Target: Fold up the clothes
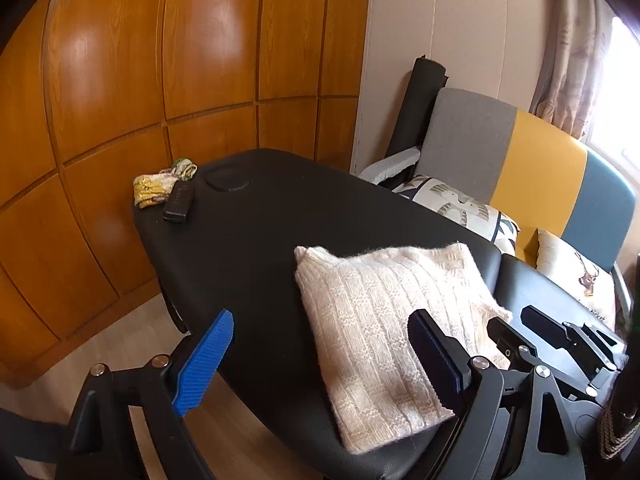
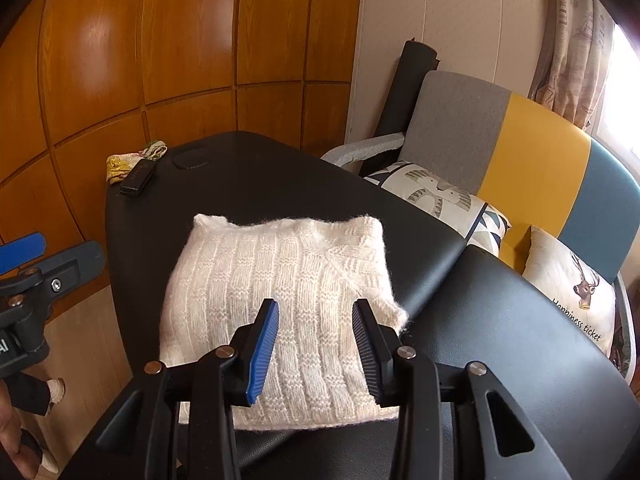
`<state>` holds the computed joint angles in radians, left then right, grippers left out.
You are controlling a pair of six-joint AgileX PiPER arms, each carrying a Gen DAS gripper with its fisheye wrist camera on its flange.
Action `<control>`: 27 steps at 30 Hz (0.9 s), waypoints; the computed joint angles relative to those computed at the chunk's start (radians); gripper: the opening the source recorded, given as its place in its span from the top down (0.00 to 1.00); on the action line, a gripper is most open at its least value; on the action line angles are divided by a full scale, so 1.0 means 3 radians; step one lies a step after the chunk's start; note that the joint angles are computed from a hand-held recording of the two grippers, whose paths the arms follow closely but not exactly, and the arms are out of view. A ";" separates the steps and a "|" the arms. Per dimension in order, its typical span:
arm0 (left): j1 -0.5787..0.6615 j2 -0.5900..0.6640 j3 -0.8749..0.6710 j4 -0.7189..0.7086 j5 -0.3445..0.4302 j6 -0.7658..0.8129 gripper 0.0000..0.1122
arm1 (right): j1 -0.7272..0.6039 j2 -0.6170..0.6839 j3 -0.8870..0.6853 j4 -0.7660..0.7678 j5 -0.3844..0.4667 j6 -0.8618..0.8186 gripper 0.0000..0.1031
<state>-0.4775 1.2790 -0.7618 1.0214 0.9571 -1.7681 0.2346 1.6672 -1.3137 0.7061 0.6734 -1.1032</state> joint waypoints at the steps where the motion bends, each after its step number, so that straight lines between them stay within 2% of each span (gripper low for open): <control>1: 0.0015 0.0009 -0.0005 -0.0019 -0.0015 0.0015 0.20 | 0.0005 0.0003 0.0000 -0.0007 -0.0008 0.0001 0.63; 4: 0.0132 0.0006 0.0000 -0.0149 -0.0187 0.0136 0.20 | 0.0014 0.0023 -0.0020 -0.0027 -0.0011 0.0036 0.63; 7: 0.0163 0.0040 0.0003 -0.0167 -0.0217 0.0139 0.28 | 0.0019 0.0049 -0.0054 -0.0057 -0.0001 0.0073 0.63; 10: 0.0167 0.0059 0.0016 -0.0158 -0.0234 0.0130 0.29 | 0.0015 0.0064 -0.0067 -0.0064 0.0010 0.0069 0.63; 14: 0.0171 0.0088 -0.0009 -0.0192 -0.0213 0.0195 0.29 | 0.0003 0.0082 -0.0057 -0.0061 0.0016 0.0055 0.63; 19: 0.0154 0.0107 -0.0020 -0.0239 -0.0210 0.0232 0.22 | 0.0000 0.0099 -0.0064 -0.0094 0.0018 0.0066 0.63; 27: 0.0133 0.0133 -0.0042 -0.0198 -0.0184 0.0188 0.21 | -0.0044 0.0111 -0.0096 -0.0018 0.0027 0.0023 0.63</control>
